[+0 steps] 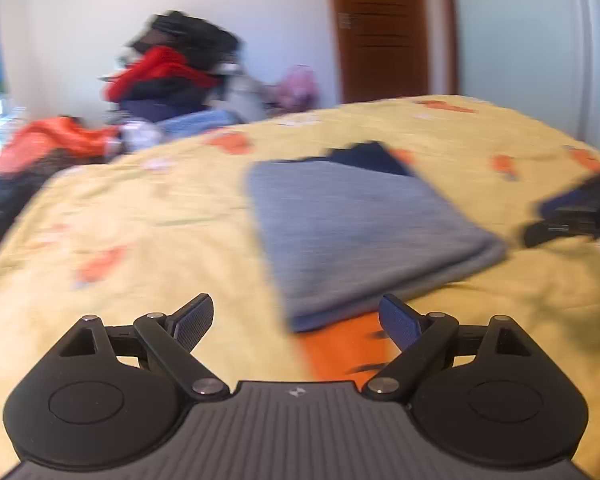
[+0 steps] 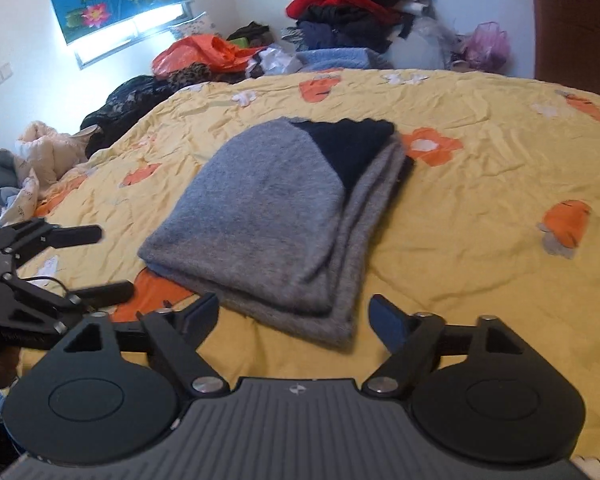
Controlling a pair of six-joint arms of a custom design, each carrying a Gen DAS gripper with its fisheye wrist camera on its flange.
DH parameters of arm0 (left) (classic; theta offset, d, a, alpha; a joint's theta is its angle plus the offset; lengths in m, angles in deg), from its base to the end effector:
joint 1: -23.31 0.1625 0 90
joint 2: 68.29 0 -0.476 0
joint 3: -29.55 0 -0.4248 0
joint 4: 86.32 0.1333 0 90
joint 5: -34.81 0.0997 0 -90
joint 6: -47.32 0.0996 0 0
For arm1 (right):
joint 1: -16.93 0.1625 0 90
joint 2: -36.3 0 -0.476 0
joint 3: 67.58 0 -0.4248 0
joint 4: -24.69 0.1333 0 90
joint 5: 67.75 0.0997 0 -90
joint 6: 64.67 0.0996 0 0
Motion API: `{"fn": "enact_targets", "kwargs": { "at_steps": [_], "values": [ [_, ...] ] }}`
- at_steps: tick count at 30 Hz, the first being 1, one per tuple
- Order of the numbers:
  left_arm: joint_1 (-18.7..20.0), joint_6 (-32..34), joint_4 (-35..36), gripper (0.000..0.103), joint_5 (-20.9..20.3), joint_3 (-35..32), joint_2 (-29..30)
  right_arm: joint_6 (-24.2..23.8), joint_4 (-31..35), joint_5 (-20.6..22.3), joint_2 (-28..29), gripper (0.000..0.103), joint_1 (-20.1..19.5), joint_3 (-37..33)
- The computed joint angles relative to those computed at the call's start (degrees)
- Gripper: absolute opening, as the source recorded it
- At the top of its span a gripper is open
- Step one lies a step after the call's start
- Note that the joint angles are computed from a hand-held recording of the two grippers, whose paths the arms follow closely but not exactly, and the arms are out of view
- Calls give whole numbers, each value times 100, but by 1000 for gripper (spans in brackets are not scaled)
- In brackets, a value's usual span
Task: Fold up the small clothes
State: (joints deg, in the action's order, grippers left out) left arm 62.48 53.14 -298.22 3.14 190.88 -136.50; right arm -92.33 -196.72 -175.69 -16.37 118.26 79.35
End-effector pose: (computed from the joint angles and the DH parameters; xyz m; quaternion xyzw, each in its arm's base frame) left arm -0.0686 -0.3372 0.1825 0.2947 0.8020 -0.3812 0.3530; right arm 0.1780 -0.3659 0.1021 0.2657 -0.8992 0.2905 0.1910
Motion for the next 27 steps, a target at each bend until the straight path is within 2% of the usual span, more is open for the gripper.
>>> {"fn": "enact_targets", "kwargs": {
  "at_steps": [3, 5, 6, 8, 12, 14, 15, 17, 20, 27],
  "values": [
    [-77, -108, 492, 91, 462, 17, -489, 20, -496, -309, 53, 91, -7, 245],
    [-86, -83, 465, 98, 623, 9, -484, 12, -989, -684, 319, 97, 81, 289],
    [-72, -43, 248, 101, 649, 8, -341, 6, -1251, -835, 490, 103, 111, 280],
    [25, -138, -100, 101, 569, -81, 65, 120, -1612, -1148, 850, 103, 193, 155],
    [386, -565, -885, 101, 30, -351, 1046, 352, -1760, -1376, 1397, 103, 265, -228],
    [418, -698, -1277, 101, 148, -462, 1688, 508, -1912, -1586, 1735, 103, 315, -452],
    [431, -787, -1250, 101, 199, -512, 1856, 310, -2319, -1841, 2045, 103, 432, -613],
    [463, -1054, -703, 101, 184, -601, 1788, -56, -2858, -2120, 2499, 103, 546, -861],
    [519, -1380, -287, 103, 229, -685, 1681, -168, -3018, -2151, 2620, 103, 591, -954],
    [637, -1398, -315, 103, -14, -669, 1536, -92, -2996, -2113, 2592, 103, 557, -944]
  ]
}}
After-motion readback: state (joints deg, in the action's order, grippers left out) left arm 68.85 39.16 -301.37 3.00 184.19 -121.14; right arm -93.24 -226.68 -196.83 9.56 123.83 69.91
